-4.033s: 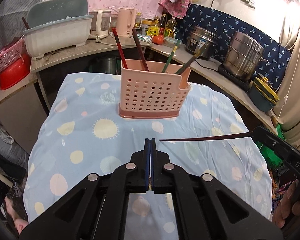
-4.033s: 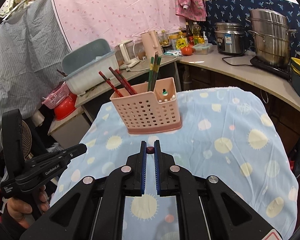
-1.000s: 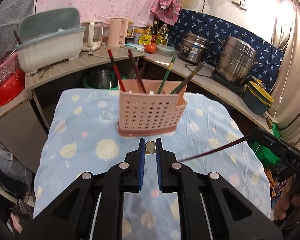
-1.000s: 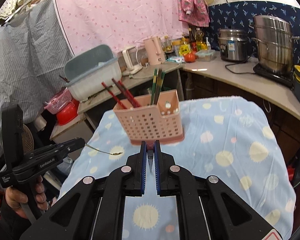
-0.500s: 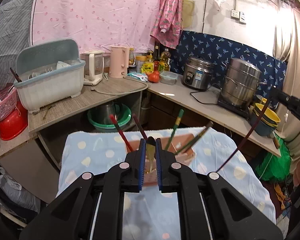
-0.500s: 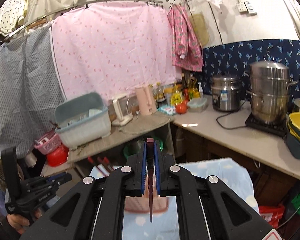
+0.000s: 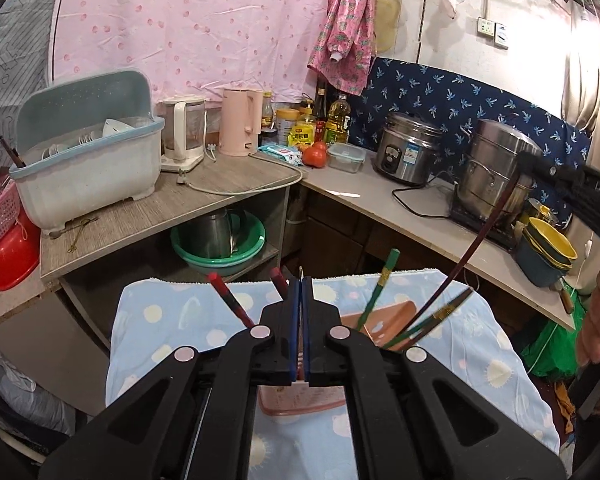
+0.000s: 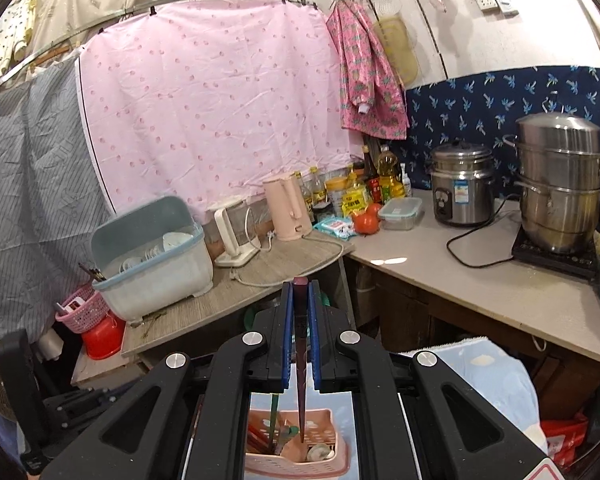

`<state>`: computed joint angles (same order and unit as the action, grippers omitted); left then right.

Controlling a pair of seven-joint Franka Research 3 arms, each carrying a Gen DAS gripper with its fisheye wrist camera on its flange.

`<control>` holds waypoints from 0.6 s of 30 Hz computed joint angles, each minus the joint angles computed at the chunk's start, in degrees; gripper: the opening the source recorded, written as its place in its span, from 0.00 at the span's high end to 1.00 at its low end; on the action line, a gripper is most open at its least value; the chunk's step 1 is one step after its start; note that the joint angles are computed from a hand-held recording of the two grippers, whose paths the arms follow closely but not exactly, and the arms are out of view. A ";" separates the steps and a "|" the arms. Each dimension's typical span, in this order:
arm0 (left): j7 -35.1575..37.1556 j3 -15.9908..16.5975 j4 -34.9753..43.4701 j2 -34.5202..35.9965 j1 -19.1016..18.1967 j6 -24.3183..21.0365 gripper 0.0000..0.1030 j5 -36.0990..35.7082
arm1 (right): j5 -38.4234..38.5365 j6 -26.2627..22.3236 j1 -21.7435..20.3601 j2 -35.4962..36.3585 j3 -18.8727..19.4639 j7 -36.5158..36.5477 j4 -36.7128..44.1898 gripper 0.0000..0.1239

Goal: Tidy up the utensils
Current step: 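Open both grippers to drop the spoon and chopstick into the pink holder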

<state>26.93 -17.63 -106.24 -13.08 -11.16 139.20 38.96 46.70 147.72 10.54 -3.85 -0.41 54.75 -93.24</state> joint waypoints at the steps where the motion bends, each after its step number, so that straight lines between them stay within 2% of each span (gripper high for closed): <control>1: -0.04 0.17 0.13 0.29 0.06 0.42 0.99 -0.12 | -0.47 -0.18 0.06 0.44 0.12 0.41 -0.25 0.94; 10: -0.18 1.03 2.39 3.14 0.29 2.38 0.99 0.57 | -3.10 -2.11 -0.45 1.75 0.46 2.95 -4.13 0.94; 12: -0.55 0.90 2.93 3.85 0.22 1.41 0.99 1.07 | -3.64 -0.93 -0.52 0.95 0.56 3.45 -5.96 0.86; 14: -1.46 0.95 2.73 4.06 -0.03 0.56 0.99 0.88 | -3.61 0.19 -0.48 0.13 0.48 3.09 -7.49 0.71; 16: -3.00 1.03 1.89 3.71 -0.15 0.18 0.88 0.91 | -3.81 1.28 -0.37 -0.91 0.37 2.92 -9.03 0.66; 17: -4.18 1.03 1.32 3.33 -0.09 0.04 0.71 1.17 | -4.00 1.44 -0.35 -1.49 0.24 2.94 -9.77 0.63; 18: -5.70 0.93 0.59 2.79 0.01 0.10 0.62 1.70 | -3.90 1.32 -0.31 -1.92 0.05 3.00 -10.21 0.61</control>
<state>21.24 -16.70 -105.65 -10.29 -11.15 139.30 40.66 42.80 149.04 10.23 -5.77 -0.37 57.75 -103.45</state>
